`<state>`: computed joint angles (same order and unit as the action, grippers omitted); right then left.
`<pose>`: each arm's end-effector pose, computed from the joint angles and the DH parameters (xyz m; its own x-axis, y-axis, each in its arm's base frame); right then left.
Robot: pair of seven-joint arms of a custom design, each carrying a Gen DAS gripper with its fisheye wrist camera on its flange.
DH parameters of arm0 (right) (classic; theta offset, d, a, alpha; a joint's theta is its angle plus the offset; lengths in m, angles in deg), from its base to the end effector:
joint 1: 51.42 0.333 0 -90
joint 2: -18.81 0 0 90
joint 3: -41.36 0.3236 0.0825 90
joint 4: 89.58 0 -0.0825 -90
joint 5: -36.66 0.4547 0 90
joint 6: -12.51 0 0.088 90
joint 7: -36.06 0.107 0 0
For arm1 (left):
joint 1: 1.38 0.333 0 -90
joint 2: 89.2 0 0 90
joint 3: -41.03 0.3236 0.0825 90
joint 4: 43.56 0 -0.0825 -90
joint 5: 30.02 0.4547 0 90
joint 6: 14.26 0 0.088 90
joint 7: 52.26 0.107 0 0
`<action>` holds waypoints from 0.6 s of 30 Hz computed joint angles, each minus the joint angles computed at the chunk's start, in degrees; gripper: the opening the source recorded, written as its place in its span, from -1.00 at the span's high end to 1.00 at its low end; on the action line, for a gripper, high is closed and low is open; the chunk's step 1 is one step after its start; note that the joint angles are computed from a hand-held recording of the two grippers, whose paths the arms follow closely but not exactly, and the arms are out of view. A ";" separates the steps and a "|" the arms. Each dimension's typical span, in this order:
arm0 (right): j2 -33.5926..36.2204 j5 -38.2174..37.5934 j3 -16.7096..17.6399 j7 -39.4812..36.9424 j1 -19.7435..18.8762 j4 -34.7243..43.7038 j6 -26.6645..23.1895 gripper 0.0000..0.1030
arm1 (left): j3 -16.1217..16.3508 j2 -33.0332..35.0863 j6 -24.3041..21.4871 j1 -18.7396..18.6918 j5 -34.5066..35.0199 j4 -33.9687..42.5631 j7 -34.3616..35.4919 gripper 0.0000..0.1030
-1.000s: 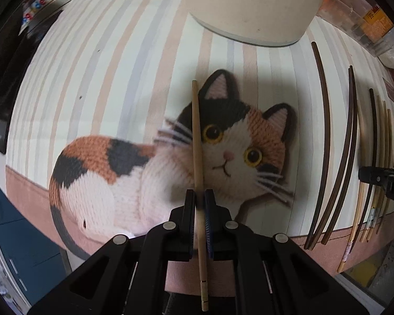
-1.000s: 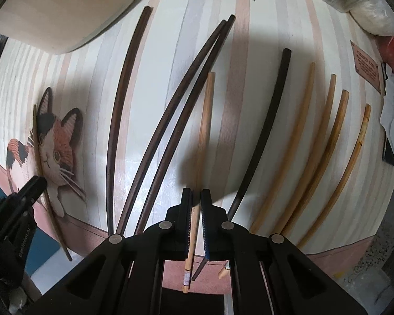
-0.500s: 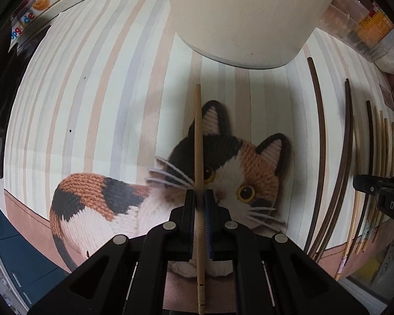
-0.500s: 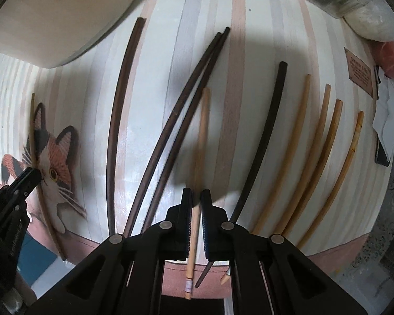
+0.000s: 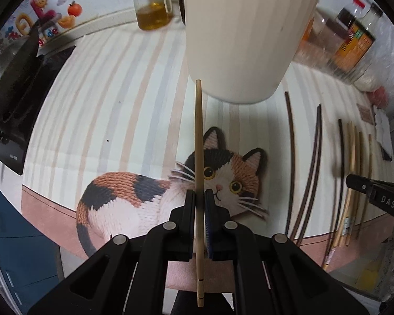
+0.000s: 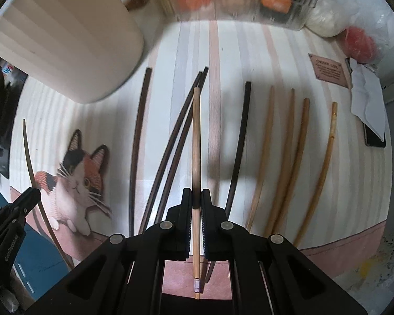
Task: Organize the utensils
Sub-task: 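Lift both held chopsticks and carry them over the beige utensil holder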
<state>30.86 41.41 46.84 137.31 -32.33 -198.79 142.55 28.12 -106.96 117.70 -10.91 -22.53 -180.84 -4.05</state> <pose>0.6213 0.2839 0.3752 0.1858 -0.9754 -0.1183 -0.9768 -0.1702 -0.1300 0.4869 -0.1990 0.4248 0.2609 -0.9654 -0.0032 -0.9306 -0.2506 -0.2669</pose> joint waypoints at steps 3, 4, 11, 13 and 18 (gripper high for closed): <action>-2.99 1.41 0.51 -0.42 0.20 -4.48 3.38 0.88 | -0.36 -0.84 0.68 0.29 1.07 -0.04 -0.86 0.92; -3.82 1.57 0.79 -0.28 0.54 -5.61 4.39 0.88 | -0.54 -1.14 0.71 0.34 1.46 0.14 -1.34 0.92; -10.94 5.25 0.57 -3.43 0.22 -10.72 8.29 0.88 | -0.89 -3.66 1.79 0.51 3.12 0.22 -3.51 0.92; -12.36 6.38 0.58 -3.77 0.37 -11.24 9.38 0.88 | -0.88 -4.86 2.38 0.75 3.41 0.28 -3.88 0.92; -15.69 9.70 0.52 -4.77 1.01 -11.14 13.21 0.88 | -0.50 -8.43 4.67 1.62 3.42 0.73 -4.44 0.92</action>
